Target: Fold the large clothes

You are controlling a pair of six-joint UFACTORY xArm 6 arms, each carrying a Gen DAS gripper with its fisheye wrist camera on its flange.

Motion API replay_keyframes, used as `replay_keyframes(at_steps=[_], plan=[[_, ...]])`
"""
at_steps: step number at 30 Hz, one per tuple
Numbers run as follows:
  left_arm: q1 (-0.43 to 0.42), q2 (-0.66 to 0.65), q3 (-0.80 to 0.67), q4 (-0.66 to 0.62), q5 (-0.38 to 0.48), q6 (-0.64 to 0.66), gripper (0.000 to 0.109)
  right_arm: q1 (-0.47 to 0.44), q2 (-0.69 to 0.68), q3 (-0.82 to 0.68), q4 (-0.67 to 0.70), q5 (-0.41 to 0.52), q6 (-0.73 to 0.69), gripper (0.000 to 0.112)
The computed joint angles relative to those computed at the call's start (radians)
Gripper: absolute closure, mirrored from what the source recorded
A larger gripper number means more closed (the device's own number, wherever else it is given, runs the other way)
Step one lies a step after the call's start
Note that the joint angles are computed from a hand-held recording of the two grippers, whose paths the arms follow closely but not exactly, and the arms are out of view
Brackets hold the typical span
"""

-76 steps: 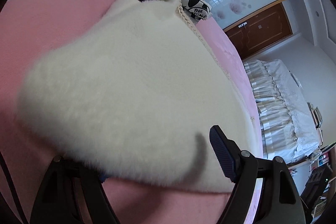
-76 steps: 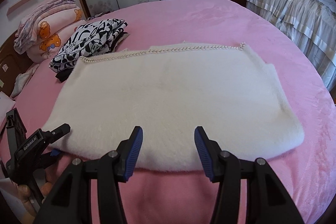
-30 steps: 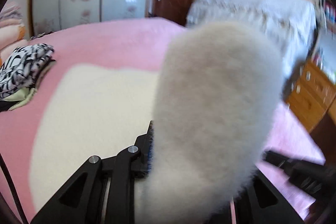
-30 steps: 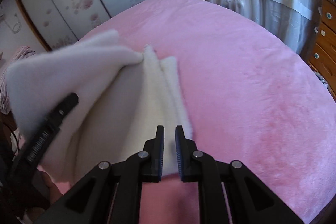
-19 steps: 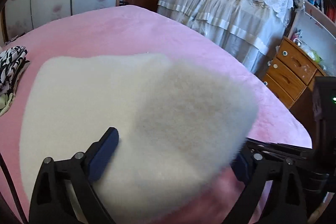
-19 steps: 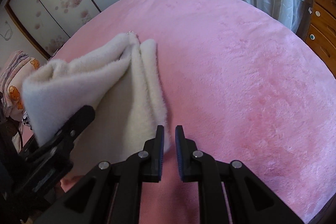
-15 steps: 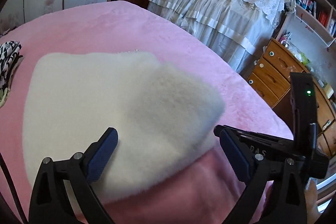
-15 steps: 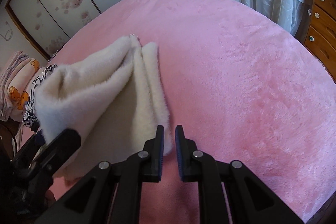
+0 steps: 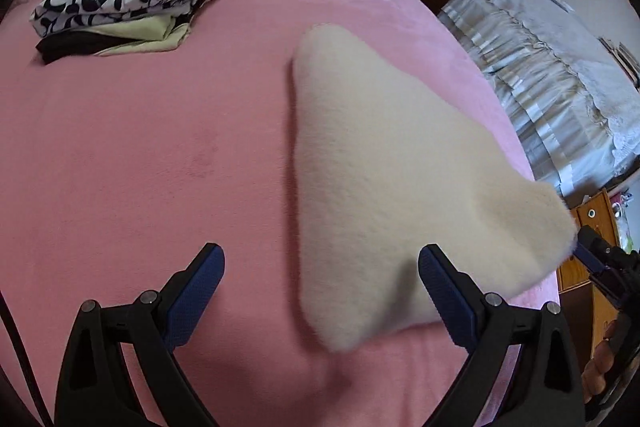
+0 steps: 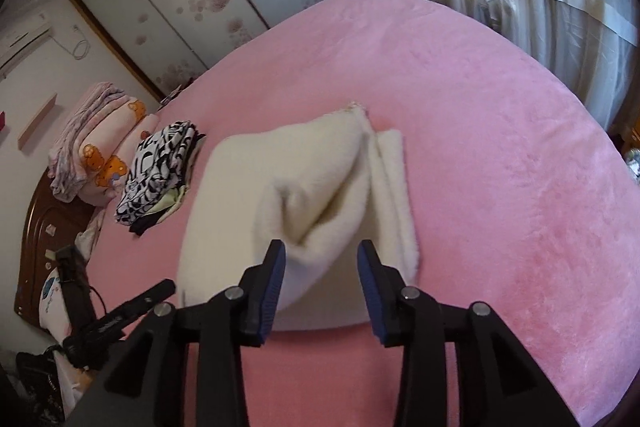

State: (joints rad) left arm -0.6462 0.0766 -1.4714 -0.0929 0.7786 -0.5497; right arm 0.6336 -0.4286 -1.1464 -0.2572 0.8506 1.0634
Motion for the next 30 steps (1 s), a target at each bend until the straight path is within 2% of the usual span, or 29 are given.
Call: replay_keyframes(at_steps=[2, 5, 6, 7, 10, 14, 16, 17, 21, 23, 24, 26, 27, 29, 30], plan=[[0.018, 0.006, 0.009, -0.031, 0.004, 0.031, 0.012, -0.025, 0.065, -0.049, 0.099, -0.012, -0.112, 0.072], [0.03, 0.042, -0.024, -0.107, 0.017, 0.092, 0.011, -0.055, 0.176, -0.131, 0.208, 0.036, -0.256, 0.073], [0.034, 0.051, -0.037, -0.12, 0.027, 0.101, 0.011, -0.063, 0.206, -0.15, 0.239, 0.052, -0.296, 0.086], [0.036, 0.064, -0.056, -0.129, 0.037, 0.103, 0.011, -0.067, 0.23, -0.167, 0.235, 0.073, -0.306, 0.093], [0.027, 0.087, -0.098, -0.153, 0.044, 0.134, 0.012, -0.056, 0.232, -0.186, 0.177, 0.113, -0.304, 0.097], [-0.023, 0.094, -0.136, -0.108, 0.003, 0.178, 0.013, -0.016, 0.067, -0.065, 0.028, 0.079, -0.178, 0.099], [-0.052, 0.119, -0.164, -0.053, 0.015, 0.173, 0.014, -0.019, 0.026, 0.013, 0.014, 0.098, -0.151, 0.099], [-0.065, 0.139, -0.179, -0.034, 0.034, 0.164, 0.019, -0.031, 0.015, 0.064, 0.031, 0.086, -0.148, 0.099], [-0.088, 0.178, -0.159, -0.095, 0.058, 0.159, 0.022, -0.069, -0.02, 0.251, 0.062, -0.071, -0.095, 0.097], [-0.091, 0.161, -0.147, -0.08, 0.051, 0.144, 0.022, -0.069, -0.029, 0.234, 0.08, -0.063, -0.096, 0.093], [-0.09, 0.158, -0.155, -0.078, 0.062, 0.153, 0.022, -0.066, -0.025, 0.204, 0.083, -0.031, -0.11, 0.09], [-0.081, 0.149, -0.179, -0.097, 0.106, 0.192, 0.021, -0.05, -0.005, 0.122, 0.017, 0.072, -0.107, 0.07], [-0.072, 0.148, -0.189, -0.118, 0.121, 0.216, 0.021, -0.046, -0.004, 0.098, -0.015, 0.09, -0.106, 0.065], [-0.053, 0.138, -0.194, -0.171, 0.122, 0.261, 0.021, -0.07, -0.005, 0.07, -0.02, 0.068, -0.13, 0.05], [-0.042, 0.145, -0.212, -0.191, 0.124, 0.275, 0.021, -0.09, 0.002, 0.06, -0.009, 0.045, -0.145, 0.048]])
